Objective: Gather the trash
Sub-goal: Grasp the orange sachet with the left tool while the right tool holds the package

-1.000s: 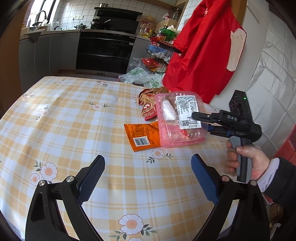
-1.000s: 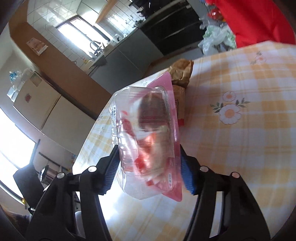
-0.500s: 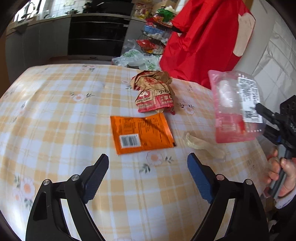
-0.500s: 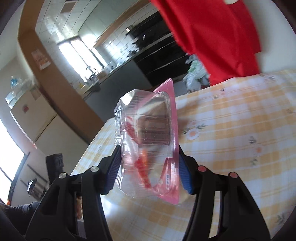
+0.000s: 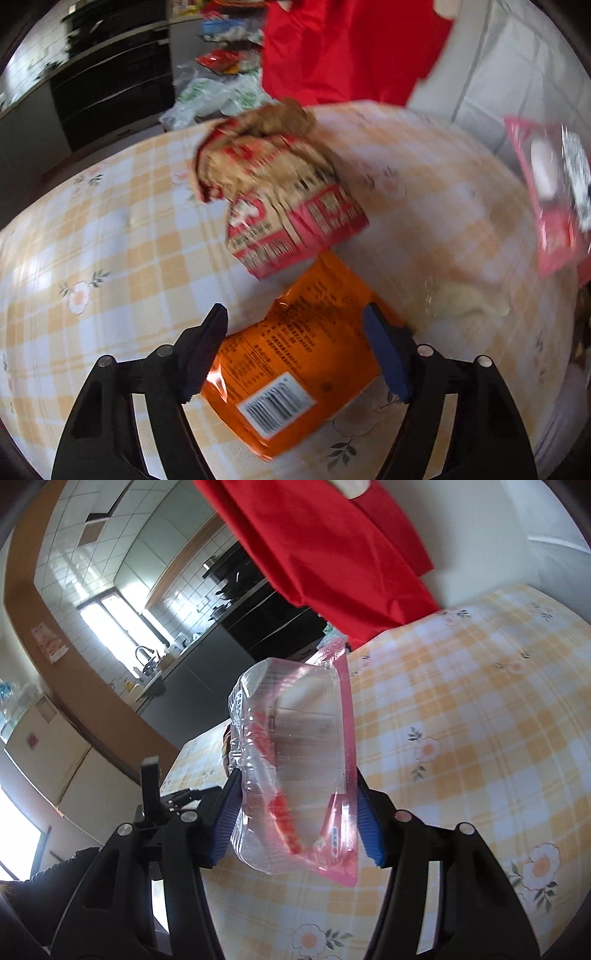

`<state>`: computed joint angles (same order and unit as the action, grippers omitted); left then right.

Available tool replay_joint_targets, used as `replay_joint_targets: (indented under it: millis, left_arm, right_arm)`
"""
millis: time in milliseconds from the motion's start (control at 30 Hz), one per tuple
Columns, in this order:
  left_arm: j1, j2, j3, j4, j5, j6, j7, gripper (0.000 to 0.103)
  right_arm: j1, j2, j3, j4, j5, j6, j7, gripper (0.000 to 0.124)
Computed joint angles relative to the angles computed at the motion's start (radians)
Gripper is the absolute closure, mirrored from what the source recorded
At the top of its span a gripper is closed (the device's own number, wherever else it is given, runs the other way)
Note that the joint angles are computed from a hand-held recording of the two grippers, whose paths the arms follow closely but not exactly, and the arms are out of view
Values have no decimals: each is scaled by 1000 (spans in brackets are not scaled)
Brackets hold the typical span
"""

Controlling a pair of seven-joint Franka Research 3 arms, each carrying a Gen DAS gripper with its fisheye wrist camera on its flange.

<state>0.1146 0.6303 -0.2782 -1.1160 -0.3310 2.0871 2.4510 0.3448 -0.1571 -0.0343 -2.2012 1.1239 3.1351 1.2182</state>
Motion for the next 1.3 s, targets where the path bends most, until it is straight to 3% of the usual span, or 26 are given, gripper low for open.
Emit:
replay_joint_targets:
  millis: [67,200,300,400,467,600,733,800,833,867,967,1133,1300]
  left_arm:
    - [6,-23,-2,-36,11,-9,41,33]
    - [31,-67,-1,-71,3,-108,103,33]
    - [19,-145,21,-202,15,-10,145,33]
    - [7,-138,33,-191,1,-11,81,33]
    - [0,-134,36,-184,-3,-8,39,30]
    - [-23,-161,44,-226,34,26,10,16]
    - [-42,-195,50,-292,59,106,-34,15]
    - [-37,-206,48,-303,48,123,-53,44]
    - [-36,-209,51,-294,48,101,-77,48]
    - [-32,-205,50,-279,39,80,-94,62]
    - [-10,-245,49,-321,6,84,-86,89]
    - [15,-338,62,-451,-56,119,-35,91]
    - [37,-434,91,-551,-170,120,5,93]
  right_arm:
    - [-5,-9,5,-13,-21,4,21,66]
    - [38,-14,-24,-14,66,16,-53,66]
    - [59,-6,-30,3,178,18,-149,66]
    - [57,-1,-13,20,293,15,-239,66]
    - [41,-6,11,19,312,15,-254,66]
    - [27,-18,39,8,330,16,-265,66]
    - [33,-28,47,-2,349,29,-271,66]
    - [38,-35,49,1,415,36,-326,66]
    - [34,-39,54,1,434,38,-343,66]
    - [30,-44,61,0,449,40,-355,66]
    - [23,-63,93,-11,464,65,-381,66]
    - [48,-90,112,-31,441,103,-374,66]
    - [89,-117,106,-61,357,130,-285,66]
